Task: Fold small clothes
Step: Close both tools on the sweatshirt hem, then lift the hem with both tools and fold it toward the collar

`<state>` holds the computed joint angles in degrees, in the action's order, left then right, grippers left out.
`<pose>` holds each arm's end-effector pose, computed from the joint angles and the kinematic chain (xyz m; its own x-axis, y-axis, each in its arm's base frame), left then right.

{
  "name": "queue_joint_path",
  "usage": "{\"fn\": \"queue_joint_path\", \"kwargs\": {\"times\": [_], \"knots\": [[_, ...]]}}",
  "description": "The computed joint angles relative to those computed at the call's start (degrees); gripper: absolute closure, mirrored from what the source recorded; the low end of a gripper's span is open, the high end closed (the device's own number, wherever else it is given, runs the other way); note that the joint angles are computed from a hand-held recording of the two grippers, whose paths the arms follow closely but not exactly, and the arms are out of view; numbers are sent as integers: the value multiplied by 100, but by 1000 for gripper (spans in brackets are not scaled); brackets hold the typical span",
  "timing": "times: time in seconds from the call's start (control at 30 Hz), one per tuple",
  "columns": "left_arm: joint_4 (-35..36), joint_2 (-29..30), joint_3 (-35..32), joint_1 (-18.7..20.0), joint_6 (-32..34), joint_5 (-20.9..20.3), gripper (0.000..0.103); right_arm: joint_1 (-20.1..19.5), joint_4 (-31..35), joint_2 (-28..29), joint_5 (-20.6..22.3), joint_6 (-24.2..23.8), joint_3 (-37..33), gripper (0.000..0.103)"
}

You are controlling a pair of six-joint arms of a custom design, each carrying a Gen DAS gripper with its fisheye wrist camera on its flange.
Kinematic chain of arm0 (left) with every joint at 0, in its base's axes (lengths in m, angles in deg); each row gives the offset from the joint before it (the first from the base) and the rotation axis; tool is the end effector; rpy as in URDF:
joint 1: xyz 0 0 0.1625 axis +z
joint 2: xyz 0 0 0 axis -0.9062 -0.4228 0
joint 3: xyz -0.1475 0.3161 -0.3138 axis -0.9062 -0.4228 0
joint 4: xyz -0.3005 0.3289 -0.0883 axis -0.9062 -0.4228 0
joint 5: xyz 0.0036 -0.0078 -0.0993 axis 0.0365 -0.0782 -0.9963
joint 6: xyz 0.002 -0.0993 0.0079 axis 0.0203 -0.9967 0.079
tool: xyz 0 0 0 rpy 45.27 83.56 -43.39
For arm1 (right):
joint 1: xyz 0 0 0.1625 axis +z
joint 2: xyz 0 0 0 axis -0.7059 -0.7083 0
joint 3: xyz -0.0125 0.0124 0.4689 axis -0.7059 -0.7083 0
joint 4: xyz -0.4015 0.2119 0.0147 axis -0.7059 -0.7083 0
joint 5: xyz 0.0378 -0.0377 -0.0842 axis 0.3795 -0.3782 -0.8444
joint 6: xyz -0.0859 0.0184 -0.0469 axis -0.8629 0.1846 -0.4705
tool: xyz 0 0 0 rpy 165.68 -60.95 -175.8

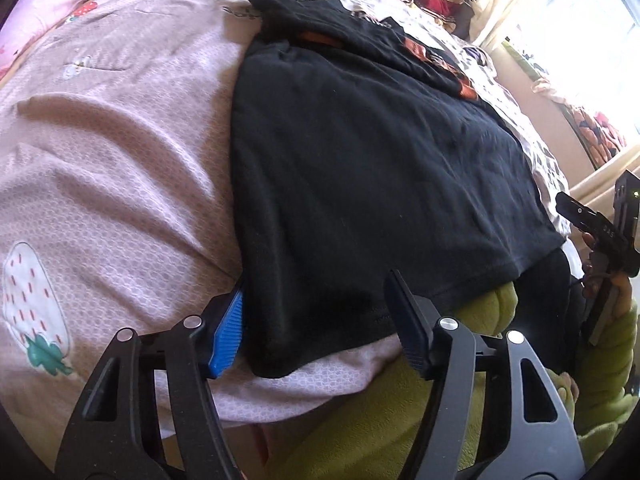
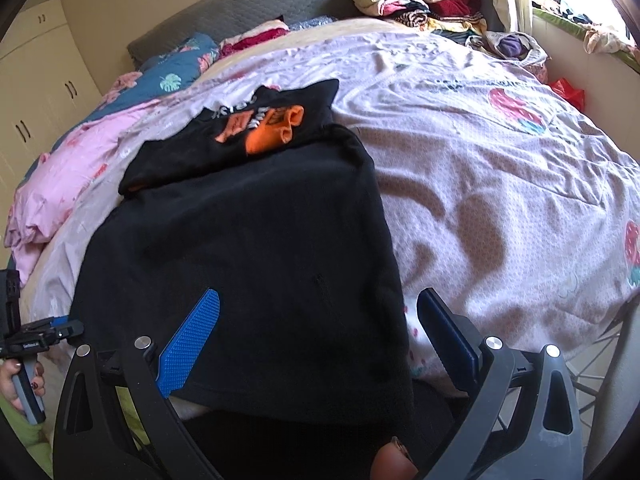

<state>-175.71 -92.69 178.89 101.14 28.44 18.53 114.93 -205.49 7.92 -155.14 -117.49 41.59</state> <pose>-0.1477 -0.3561 0.0128 -0.8872 -0.1760 -0.4265 0.0846 0.8467 -0.5253 -0.0559 -0.5256 0.2764 -0.7922 -0.3890 0.4702 -0.5569 0.7759 -0.2964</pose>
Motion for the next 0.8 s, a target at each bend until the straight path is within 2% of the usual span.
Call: {"fn": "queue_joint_path", "kwargs": {"times": [0.13,0.3,0.4,0.47,0.5,0.57,0.6,0.67,0.73,0.8], "knots": [[-157,68,-29,143,42,-6,50,-101,223,-51,-50,-1,-40,5],[-43,12,-22,154,-26,112,69,-153,534,-2,-229,136,-157,6],[-107,-28,22,174,-40,102,76,-152,552,43,-363,228,-178,8],[-107,-36,40,168,-49,117,80,-172,635,83,-439,302,-220,28],[-142,-33,48,168,-48,112,83,-189,690,107,-478,350,-250,32],[-200,-13,39,169,34,120,89,-219,737,115,-482,390,-269,56],[-221,-10,44,156,51,113,93,-236,747,104,-446,397,-272,61],[-238,-30,45,138,86,112,96,-257,674,38,-326,334,-237,84],[-225,-101,72,87,99,115,99,-272,585,-47,-188,269,-190,91],[-235,-173,100,11,137,151,99,-317,619,-102,22,233,-183,94]]}}
